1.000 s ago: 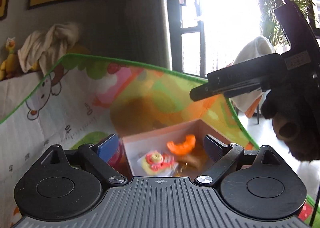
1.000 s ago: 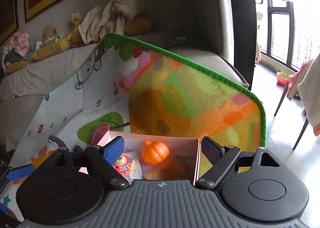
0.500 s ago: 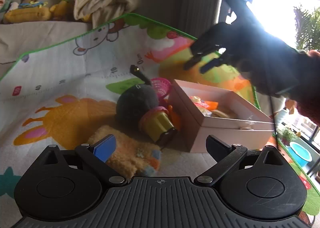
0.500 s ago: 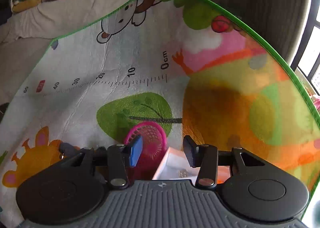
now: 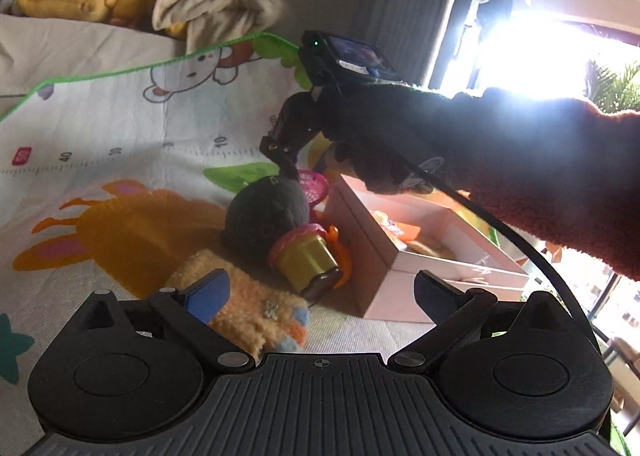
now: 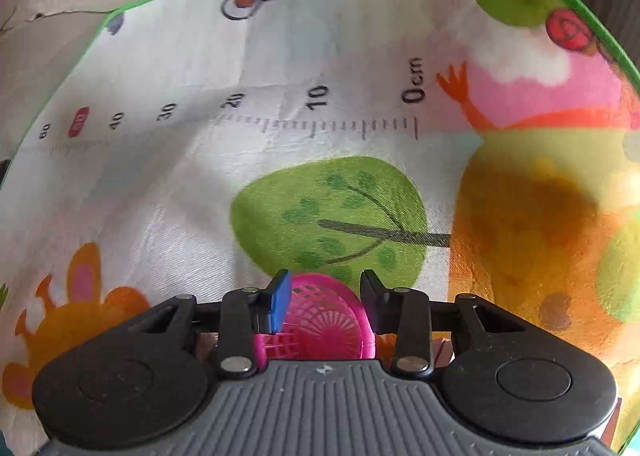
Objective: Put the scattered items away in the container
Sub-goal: 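Grasp the black plush toy by its pink basket with the right tool, lift toward box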
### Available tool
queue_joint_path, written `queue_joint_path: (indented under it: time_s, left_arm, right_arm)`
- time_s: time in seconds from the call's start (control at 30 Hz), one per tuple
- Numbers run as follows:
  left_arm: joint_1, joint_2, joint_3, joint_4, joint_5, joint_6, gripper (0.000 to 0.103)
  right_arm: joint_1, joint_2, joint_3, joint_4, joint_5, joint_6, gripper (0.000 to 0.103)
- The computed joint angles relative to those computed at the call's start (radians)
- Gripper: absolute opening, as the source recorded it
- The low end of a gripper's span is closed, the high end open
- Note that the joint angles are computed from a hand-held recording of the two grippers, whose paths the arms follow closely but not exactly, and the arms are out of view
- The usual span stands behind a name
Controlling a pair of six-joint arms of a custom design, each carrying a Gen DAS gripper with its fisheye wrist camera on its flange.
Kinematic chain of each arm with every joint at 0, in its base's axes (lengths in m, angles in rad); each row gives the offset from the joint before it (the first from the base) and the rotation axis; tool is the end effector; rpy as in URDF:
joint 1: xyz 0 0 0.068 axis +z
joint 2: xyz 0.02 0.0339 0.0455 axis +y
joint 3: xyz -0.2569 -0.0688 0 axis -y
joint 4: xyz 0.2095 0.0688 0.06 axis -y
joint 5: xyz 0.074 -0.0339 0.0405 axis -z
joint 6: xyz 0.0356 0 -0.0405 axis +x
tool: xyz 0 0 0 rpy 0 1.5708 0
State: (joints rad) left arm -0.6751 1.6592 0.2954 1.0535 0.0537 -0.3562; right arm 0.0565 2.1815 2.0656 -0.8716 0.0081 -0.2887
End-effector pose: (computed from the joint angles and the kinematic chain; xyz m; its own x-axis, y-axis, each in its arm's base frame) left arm 0.1930 -0.1570 0.1433 -0.4549 -0.0818 -0.8868 0.5392 0.7672 -0.3474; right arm 0.4420 0.0247 0.2679 -0.7840 -0.3295 -0.5261 -0.2871 0.9439 -0.1633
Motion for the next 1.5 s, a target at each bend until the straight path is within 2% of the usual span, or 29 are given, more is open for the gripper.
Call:
queue_joint_path:
  time_s: [0.1,0.2,0.27,0.33,0.43,0.53,0.6,0.63,0.67,0.73,0.83,0.97,1.0,1.03,1.07,1.1,1.2,1.27,1.3,1.37,1.43,1.5]
  left_arm:
    - [-0.006,0.008,-0.015,0.04,0.002,0.009,0.102]
    - [0.005,0.016,-0.028,0.07,0.018,-0.004,0.102]
    - [0.011,0.02,-0.032,0.079,0.028,-0.012,0.102]
    - [0.013,0.021,-0.034,0.085,0.038,-0.016,0.102]
    - [0.019,0.026,-0.031,0.088,0.05,-0.023,0.102]
    - [0.022,0.023,-0.023,0.071,0.048,-0.032,0.102]
    - [0.021,0.023,-0.018,0.063,0.034,-0.042,0.102]
    - [0.02,0.021,-0.013,0.052,0.023,-0.048,0.102]
    - [0.02,0.02,-0.009,0.041,0.014,-0.055,0.102]
    - [0.019,0.019,-0.007,0.034,-0.007,-0.067,0.102]
    - [0.028,0.014,0.01,-0.008,-0.018,-0.094,0.102]
    - [0.103,0.034,0.062,-0.094,0.117,-0.152,0.102]
    - [0.114,0.027,0.085,-0.147,0.134,-0.153,0.102]
    - [0.114,0.008,0.108,-0.214,0.136,-0.133,0.102]
    - [0.103,-0.021,0.126,-0.28,0.115,-0.101,0.102]
    - [0.079,-0.06,0.138,-0.341,0.066,-0.065,0.102]
    - [-0.011,-0.161,0.152,-0.475,-0.14,0.016,0.102]
    - [-0.051,-0.2,0.174,-0.585,-0.265,-0.01,0.102]
    - [-0.053,-0.214,0.181,-0.635,-0.289,-0.047,0.102]
    - [-0.014,-0.243,0.178,-0.701,-0.245,-0.106,0.102]
    - [0.028,-0.268,0.189,-0.774,-0.199,-0.097,0.102]
    - [0.033,-0.292,0.206,-0.836,-0.235,-0.063,0.102]
  right_arm:
    - [0.028,-0.159,-0.23,0.109,-0.014,-0.056,0.037]
    - [0.007,-0.281,-0.345,0.077,-0.112,-0.066,0.033]
    - [-0.032,-0.324,-0.349,-0.037,-0.207,-0.078,0.014]
    - [-0.08,-0.395,-0.404,-0.096,-0.269,-0.097,0.014]
    - [-0.184,-0.519,-0.504,-0.114,-0.36,-0.152,0.014]
    - [-0.307,-0.624,-0.611,-0.041,-0.462,-0.227,0.015]
    - [-0.382,-0.732,-0.754,0.099,-0.504,-0.276,0.019]
    - [-0.433,-0.786,-0.835,0.174,-0.548,-0.295,0.032]
    - [-0.492,-0.835,-0.916,0.244,-0.601,-0.304,0.054]
    - [-0.629,-0.916,-1.063,0.356,-0.723,-0.3,0.076]
    - [-0.796,-0.99,-1.236,0.456,-0.796,-0.265,0.077]
    - [-0.857,-1.052,-1.36,0.493,-0.762,-0.289,0.075]
    - [-0.855,-1.069,-1.382,0.507,-0.757,-0.316,0.073]
    - [-0.84,-1.089,-1.407,0.532,-0.747,-0.346,0.063]
    - [-0.805,-1.116,-1.441,0.574,-0.715,-0.368,0.05]
    - [-0.75,-1.147,-1.477,0.621,-0.667,-0.382,0.047]
    - [-0.569,-1.214,-1.559,0.717,-0.567,-0.432,0.046]
    - [-0.443,-1.249,-1.611,0.787,-0.514,-0.46,0.047]
    - [-0.373,-1.257,-1.641,0.841,-0.468,-0.466,0.048]
    - [-0.225,-1.242,-1.697,0.965,-0.331,-0.458,0.051]
    - [-0.1,-1.196,-1.722,1.042,-0.208,-0.443,0.053]
    - [-0.006,-1.137,-1.75,1.133,-0.1,-0.436,0.054]
